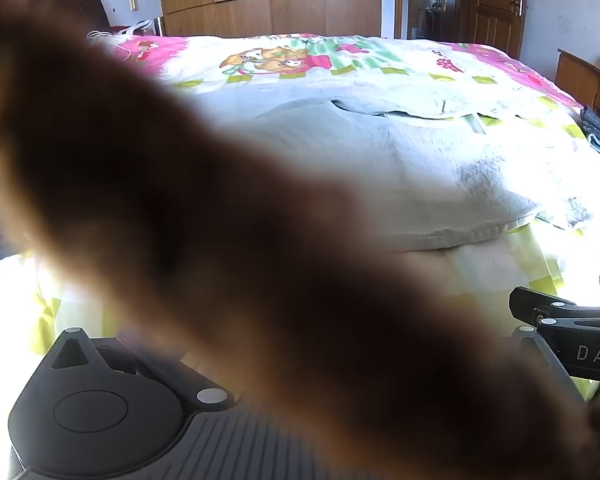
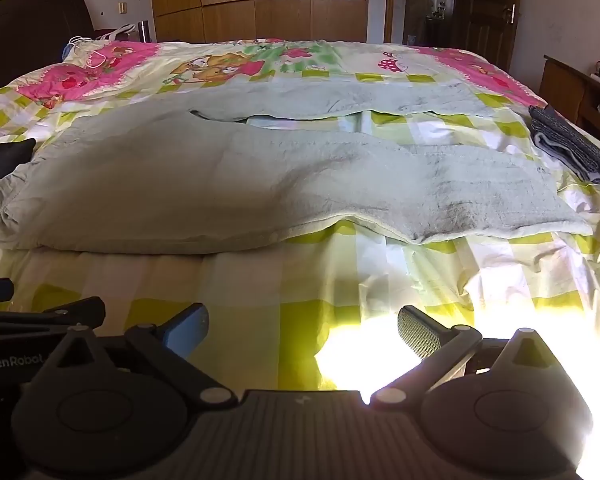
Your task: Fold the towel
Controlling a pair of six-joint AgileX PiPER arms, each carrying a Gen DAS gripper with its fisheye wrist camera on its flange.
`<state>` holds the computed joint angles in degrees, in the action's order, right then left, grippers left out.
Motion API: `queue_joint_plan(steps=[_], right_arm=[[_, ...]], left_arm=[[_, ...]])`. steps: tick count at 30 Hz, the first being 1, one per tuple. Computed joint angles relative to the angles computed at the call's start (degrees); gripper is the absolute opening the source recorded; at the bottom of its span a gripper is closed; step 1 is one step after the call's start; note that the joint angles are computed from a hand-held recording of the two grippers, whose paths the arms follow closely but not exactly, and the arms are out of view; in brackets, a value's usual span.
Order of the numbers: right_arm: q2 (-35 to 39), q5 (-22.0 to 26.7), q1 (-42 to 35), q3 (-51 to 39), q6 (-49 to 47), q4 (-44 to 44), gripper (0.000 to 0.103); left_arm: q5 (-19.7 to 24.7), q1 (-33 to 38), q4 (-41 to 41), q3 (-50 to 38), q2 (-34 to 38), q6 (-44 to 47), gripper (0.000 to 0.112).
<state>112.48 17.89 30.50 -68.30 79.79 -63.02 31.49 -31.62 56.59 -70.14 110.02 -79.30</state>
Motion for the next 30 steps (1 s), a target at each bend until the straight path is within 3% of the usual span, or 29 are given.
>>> queue_joint_plan(steps=[9,25,30], right_arm=[[0.3,0.8,0.8,-0.3,-0.2,0.7,0.103],[0.5,-1.4,-0.7,-0.5,-7.1,6.6,0.103],[0.8,-1.3,-0.6,-0.8,-8.5,7.8,0.097]], left_arm=[[-0.6,-0.2,2.0,0.9,0.2,-2.4,0.103],[-2.4,1.6,-6.1,-0.5,0.8,5.2,0.103],[-2.9,1.7,-7.2,-0.5,0.7,6.5,0.103]])
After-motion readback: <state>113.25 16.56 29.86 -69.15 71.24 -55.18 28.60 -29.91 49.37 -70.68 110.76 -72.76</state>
